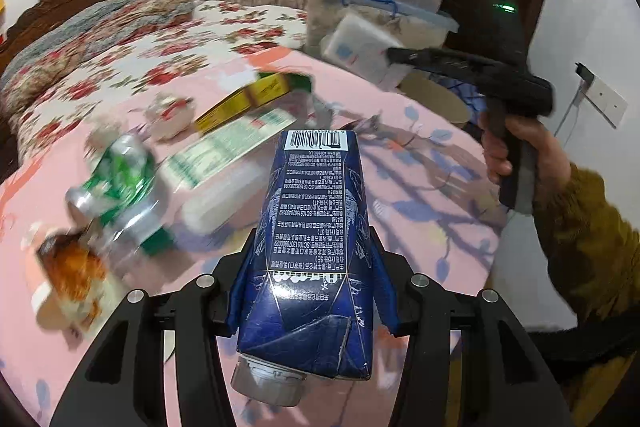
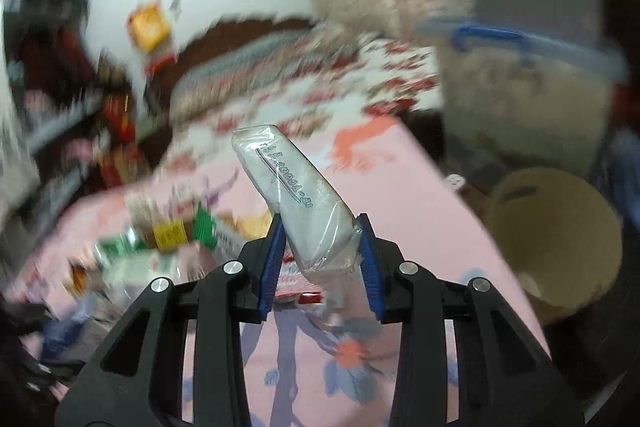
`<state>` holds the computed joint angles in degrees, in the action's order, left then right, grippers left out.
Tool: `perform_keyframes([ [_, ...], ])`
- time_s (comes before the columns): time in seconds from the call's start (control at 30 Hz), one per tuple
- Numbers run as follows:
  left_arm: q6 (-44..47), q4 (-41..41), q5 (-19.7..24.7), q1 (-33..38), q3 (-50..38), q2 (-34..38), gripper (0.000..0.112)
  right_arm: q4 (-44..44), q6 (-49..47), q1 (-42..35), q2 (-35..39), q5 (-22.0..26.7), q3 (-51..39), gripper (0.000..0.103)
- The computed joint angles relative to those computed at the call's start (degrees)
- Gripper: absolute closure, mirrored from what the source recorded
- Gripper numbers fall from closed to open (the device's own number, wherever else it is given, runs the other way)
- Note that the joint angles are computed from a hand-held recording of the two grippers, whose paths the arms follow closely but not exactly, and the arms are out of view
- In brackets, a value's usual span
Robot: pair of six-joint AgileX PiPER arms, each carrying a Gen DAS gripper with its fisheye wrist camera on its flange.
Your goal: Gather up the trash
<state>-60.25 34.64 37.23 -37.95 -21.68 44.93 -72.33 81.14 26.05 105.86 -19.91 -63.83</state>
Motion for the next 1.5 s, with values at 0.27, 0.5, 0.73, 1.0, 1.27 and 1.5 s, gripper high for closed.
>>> perform_keyframes([
  [0.27, 19.6, -11.6, -15.0, 7.2, -13.5, 23.4, 0.065, 2.1, 1.5, -12.6, -3.3, -9.1, 13.3, 0.065],
  [0.5, 56.4, -43.4, -12.6, 11.4, -41.8, 51.0, 0.065, 3.7, 1.1, -23.1, -1.7, -10.7, 13.7, 0.065],
  [0.73, 58.8, -47.3, 3.4, 13.1, -81.1, 78.9, 0.065, -9.8, 18.4, -28.6, 7.3, -9.7, 0.6, 0.064],
  [1.0, 47.0, -37.8, 14.7, 11.7, -106.4, 93.2, 0.043, -11.9, 22.5, -28.3, 10.8, -7.0, -5.0, 0.037],
  [1.27, 49.6, -41.3, -6.2, 11.4, -66.3, 66.5, 0.043, 9.2, -1.2, -26.0, 1.9, -12.2, 7.8, 0.044],
  [1.5, 58.4, -51.9, -17.7, 14.0, -27.6, 38.1, 0.043, -4.9, 9.7, -16.5, 3.8, -17.3, 4.8, 0.058],
])
